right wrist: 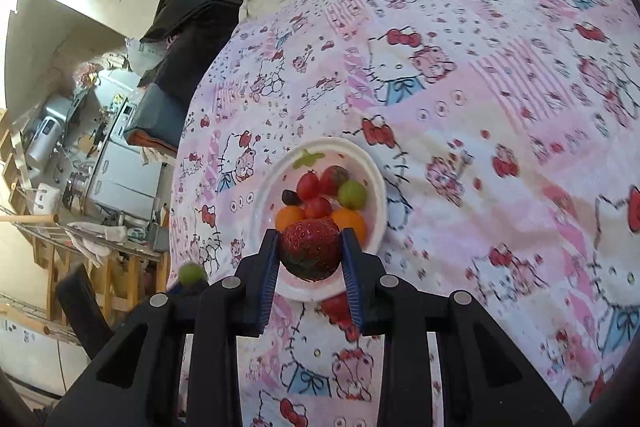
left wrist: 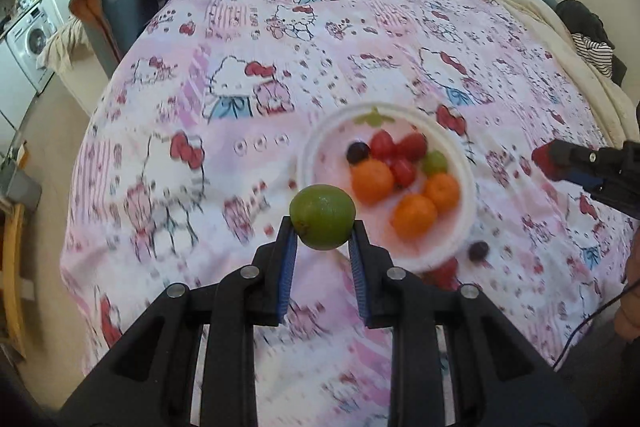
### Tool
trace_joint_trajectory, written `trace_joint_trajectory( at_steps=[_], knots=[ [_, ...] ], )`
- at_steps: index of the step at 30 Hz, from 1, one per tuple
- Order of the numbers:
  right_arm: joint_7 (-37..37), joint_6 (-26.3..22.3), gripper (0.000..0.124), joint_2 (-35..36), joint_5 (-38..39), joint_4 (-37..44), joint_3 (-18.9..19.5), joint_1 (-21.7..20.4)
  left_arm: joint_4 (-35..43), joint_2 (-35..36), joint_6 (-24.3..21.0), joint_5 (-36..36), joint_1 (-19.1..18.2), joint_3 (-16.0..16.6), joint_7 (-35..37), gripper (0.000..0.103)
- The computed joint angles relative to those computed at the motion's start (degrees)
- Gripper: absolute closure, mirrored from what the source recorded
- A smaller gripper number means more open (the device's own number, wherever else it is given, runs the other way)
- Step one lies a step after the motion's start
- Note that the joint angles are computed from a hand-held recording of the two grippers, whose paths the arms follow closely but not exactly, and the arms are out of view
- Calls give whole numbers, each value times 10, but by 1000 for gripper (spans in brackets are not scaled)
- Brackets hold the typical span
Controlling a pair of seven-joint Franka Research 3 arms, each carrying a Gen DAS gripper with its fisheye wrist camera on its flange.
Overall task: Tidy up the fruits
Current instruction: 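Lower the strawberry and green tomato onto the white plate and open both grippers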
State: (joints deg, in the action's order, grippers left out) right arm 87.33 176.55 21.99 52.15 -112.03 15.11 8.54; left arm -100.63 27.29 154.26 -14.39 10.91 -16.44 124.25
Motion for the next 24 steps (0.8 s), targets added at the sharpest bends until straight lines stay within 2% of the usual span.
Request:
trace_joint_trajectory(
  at_steps=[4, 12, 18, 24],
  knots=[
    [69, -42, 92, 43, -92, 55, -64, 49, 49, 39, -12, 34, -19, 13, -14, 81],
    [159, -115, 92, 127, -221, 159, -114, 73, 91, 92, -25, 75, -32, 5, -11, 81],
    [180, -134, 92, 174, -261, 207, -106, 63, 107, 116, -42, 98, -41, 5, -2, 79],
    [197, -157, 91, 190, -287, 226, -112, 66, 120, 127, -47, 108, -48, 9, -18, 79]
  ],
)
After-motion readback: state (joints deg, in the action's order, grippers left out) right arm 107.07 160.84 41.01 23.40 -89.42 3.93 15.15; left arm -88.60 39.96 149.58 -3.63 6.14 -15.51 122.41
